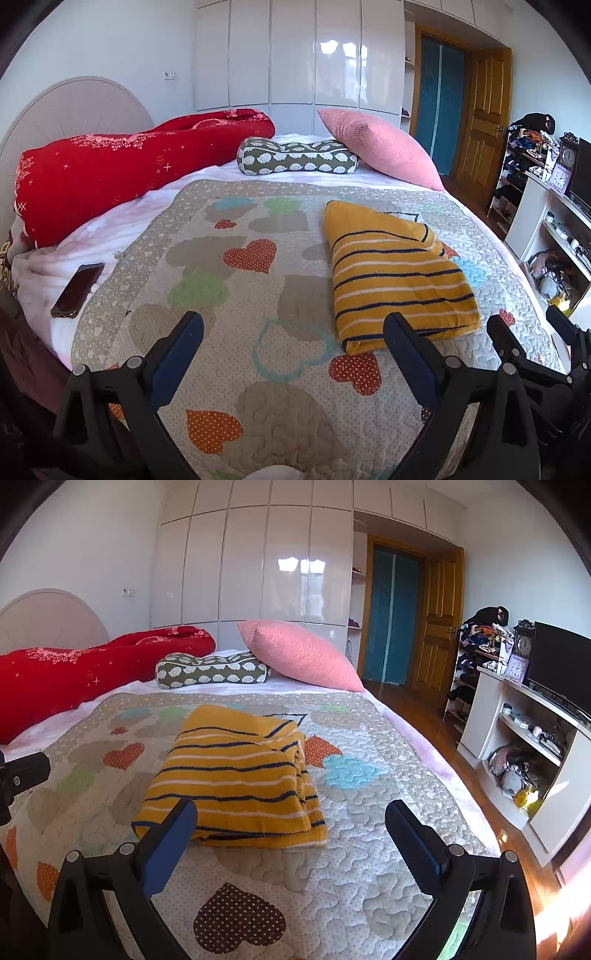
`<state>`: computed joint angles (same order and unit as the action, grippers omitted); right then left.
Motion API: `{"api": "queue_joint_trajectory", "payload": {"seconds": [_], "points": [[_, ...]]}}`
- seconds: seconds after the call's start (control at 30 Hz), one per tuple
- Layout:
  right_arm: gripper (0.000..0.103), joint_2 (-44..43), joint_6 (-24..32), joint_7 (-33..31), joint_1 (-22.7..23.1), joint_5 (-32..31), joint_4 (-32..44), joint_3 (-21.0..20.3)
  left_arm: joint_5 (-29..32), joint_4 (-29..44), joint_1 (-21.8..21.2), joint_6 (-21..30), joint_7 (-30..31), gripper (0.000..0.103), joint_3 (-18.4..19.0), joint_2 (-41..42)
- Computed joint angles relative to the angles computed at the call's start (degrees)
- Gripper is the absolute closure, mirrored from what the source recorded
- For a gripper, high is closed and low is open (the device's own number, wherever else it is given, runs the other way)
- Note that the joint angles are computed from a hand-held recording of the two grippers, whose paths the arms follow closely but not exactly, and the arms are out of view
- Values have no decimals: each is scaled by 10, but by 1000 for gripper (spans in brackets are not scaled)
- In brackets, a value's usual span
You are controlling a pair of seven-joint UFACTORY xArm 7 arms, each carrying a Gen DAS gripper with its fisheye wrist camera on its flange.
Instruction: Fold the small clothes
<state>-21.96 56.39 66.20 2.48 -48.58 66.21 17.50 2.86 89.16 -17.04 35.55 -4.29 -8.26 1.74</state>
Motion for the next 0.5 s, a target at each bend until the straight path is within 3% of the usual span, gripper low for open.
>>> {"api": "queue_joint_trajectory", "payload": {"seconds": [0.17, 0.27, 0.3, 0.33, 0.4, 0.43, 0.5], "points": [[0, 9, -3, -9, 4, 44, -4, -22, 30, 34, -4, 64, -12, 6, 5, 48], [1, 6, -35, -34, 12, 113, -21, -57, 45, 45, -6, 101, -16, 6, 12, 77], [9, 4, -53, -44, 14, 141, -30, -70, 51, 47, -7, 112, -19, 6, 14, 85], [26, 1, -76, -54, 15, 170, -42, -84, 54, 47, -8, 119, -19, 6, 16, 92], [48, 2, -113, -68, 11, 231, -58, -107, 66, 48, -10, 134, -19, 6, 20, 102], [55, 3, -131, -66, 6, 259, -65, -116, 67, 48, -10, 142, -16, 6, 21, 106], [55, 6, -167, -54, -12, 291, -76, -125, 48, 43, -3, 145, -8, 6, 20, 107]]}}
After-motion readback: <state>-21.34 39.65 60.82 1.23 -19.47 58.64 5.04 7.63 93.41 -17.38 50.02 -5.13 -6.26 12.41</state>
